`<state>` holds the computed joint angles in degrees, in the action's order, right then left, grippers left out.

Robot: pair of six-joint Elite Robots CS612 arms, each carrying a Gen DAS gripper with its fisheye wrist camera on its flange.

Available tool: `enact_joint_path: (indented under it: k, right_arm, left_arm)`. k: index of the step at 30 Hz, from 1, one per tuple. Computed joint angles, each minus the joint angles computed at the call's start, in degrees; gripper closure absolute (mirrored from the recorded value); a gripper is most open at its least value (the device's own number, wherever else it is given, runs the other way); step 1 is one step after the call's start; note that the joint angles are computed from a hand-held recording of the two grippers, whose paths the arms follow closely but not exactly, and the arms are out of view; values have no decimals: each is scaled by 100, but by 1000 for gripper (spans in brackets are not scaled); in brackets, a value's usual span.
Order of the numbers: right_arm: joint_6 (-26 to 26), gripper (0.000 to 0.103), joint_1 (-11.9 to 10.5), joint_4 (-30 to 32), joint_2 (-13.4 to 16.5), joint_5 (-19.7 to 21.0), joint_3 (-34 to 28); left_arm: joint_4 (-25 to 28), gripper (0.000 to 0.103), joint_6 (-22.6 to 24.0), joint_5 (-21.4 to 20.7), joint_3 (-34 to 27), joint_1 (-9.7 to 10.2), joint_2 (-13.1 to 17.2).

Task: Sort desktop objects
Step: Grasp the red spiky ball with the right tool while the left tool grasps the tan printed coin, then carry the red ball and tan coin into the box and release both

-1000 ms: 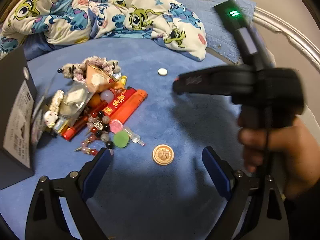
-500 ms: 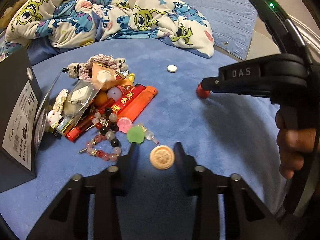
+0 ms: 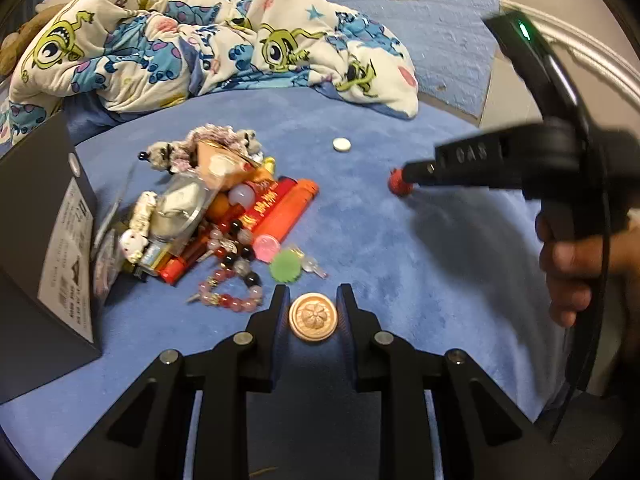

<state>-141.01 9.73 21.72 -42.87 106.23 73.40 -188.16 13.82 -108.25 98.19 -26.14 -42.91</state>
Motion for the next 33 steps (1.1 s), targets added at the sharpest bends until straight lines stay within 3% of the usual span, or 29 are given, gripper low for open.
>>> enact_joint_path:
  k: [4, 10, 13, 17, 21, 22, 23, 33]
  right_arm:
    - [37, 93, -59, -315, -117, -224, 252]
    - [-202, 92, -42, -532, -171, -152, 351]
    - [-288, 69, -31, -353, -58, -11, 177]
    - [-366, 59, -59, -141, 88, -118, -39]
    - [-496, 59, -52, 9, 251, -67, -275]
    - [-527, 65, -33, 80, 288, 6, -338]
    - [-561, 80, -7, 178, 324, 122, -400]
    - [-709, 80, 98, 395, 316, 373, -470]
  left_arm:
    - [-77, 79, -119, 2, -14, 59, -44]
    - [-88, 79, -146, -28, -25, 116, -67]
    - [-85, 79, -199, -45, -42, 123, -49]
    - [-86, 79, -197, -65, -34, 126, -42]
    - [-86, 79, -232, -54, -32, 129, -45]
    - [-96, 79, -264, -62, -36, 135, -43]
    - [-100, 79, -294, -75, -42, 139, -43]
    - [-157, 79, -376, -45, -14, 154, -126]
